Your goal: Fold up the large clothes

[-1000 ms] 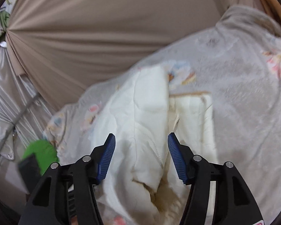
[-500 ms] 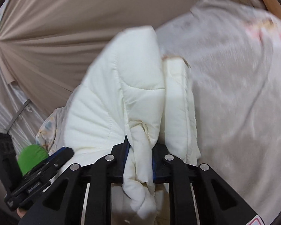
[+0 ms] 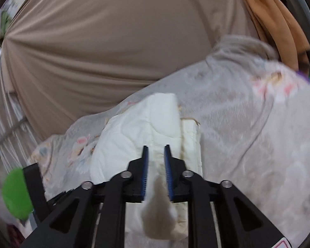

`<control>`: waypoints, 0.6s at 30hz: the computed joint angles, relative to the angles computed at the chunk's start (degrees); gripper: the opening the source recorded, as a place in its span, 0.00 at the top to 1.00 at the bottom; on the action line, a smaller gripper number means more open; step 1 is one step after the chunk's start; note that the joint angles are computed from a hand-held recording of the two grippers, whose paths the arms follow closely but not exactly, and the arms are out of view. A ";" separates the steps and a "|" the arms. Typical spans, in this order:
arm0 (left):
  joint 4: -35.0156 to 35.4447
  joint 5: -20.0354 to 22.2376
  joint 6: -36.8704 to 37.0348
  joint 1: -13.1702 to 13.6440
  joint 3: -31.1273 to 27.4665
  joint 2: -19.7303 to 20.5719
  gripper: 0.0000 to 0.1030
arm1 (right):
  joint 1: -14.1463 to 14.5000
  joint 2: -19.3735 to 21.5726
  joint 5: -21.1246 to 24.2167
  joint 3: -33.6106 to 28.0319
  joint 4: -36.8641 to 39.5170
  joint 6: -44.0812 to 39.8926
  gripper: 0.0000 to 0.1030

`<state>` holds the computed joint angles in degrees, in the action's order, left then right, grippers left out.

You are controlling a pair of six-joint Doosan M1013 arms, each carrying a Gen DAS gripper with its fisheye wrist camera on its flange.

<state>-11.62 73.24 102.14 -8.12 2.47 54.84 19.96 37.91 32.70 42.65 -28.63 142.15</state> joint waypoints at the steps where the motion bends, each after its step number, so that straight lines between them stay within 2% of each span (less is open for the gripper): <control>1: 0.02 -0.16 -0.10 0.01 0.37 -0.18 0.46 | 0.62 0.92 2.17 -2.02 -0.10 -3.12 0.96; 2: 0.03 -0.39 -0.14 0.03 0.79 -0.39 0.46 | 1.14 1.76 4.22 -3.61 -1.15 -5.17 1.00; 5: 0.05 -0.39 -0.28 0.02 1.09 -0.58 0.46 | 2.58 6.41 14.14 -11.20 -5.20 -9.02 1.00; 8: -0.08 0.41 -0.27 0.03 -0.20 0.02 0.46 | 1.78 9.65 19.73 -15.28 -0.97 -11.37 1.00; 10: 0.28 -2.02 1.20 -0.18 4.10 -2.04 0.46 | 0.79 10.62 18.78 -15.27 2.38 -11.93 1.00; 13: 1.78 -5.95 2.44 -0.73 9.85 -4.72 0.46 | 0.46 11.62 18.10 -15.91 2.24 -12.79 1.00; 18: 2.38 -7.58 2.81 -0.85 11.69 -5.62 0.46 | 0.80 14.86 21.22 -21.58 -0.25 -15.44 1.00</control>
<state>-9.24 65.66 104.95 -8.96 14.17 49.22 20.77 52.77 53.91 21.07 -28.88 126.70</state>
